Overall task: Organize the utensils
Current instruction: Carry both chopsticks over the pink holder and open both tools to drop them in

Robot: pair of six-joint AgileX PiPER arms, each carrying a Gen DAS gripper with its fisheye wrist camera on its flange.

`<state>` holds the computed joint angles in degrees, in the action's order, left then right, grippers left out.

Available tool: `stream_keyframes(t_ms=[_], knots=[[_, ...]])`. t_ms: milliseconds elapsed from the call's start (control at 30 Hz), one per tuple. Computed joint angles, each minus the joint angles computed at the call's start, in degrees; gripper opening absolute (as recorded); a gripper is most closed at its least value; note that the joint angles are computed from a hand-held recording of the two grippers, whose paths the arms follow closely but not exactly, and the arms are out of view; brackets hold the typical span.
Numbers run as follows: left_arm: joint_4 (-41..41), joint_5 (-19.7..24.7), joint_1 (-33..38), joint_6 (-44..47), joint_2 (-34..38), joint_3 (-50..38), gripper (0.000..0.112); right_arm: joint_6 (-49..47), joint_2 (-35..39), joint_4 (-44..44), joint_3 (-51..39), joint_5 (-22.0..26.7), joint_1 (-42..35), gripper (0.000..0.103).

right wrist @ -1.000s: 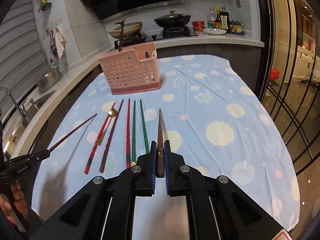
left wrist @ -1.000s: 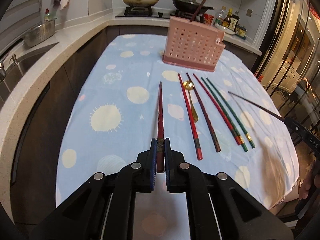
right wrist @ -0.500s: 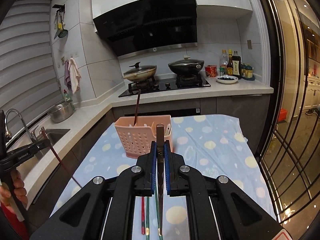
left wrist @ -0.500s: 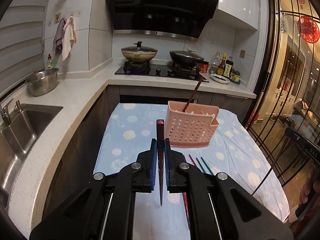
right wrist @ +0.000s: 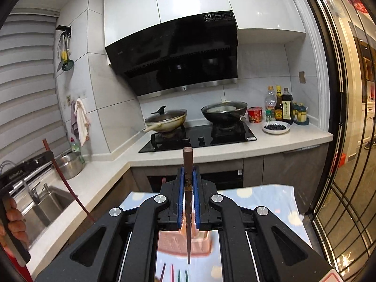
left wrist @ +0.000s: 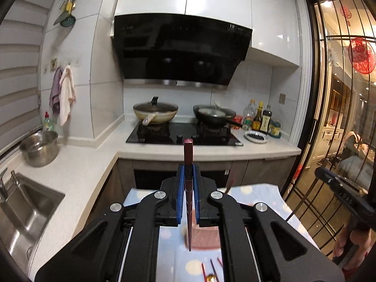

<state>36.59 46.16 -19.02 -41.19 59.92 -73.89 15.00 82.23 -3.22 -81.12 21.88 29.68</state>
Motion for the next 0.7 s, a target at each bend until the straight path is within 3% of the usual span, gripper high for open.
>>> stream_keyframes(t_ms=[200, 333, 600, 700], knots=[[-7.4, -4.1, 5.4, 7.7, 10.9, -11.1, 0.007, -1.9, 11.0, 2.5, -14.0, 2.2, -1.2, 0.007], [-12.4, -6.1, 8.0, 10.7, 15.4, -12.6, 0.007, -1.8, 17.0, 2.8, -20.3, 4.5, -1.2, 0.007], [-17.0, -10.3, 11.6, 11.5, 18.8, -5.7, 0.007, -6.0, 23.4, 7.0, -19.9, 5.5, -1.3, 0.007], [-17.8, -11.1, 12.3, 11.4, 19.3, -3.6, 0.007, -3.6, 24.1, 3.5, -18.4, 5.0, -0.4, 0.008]])
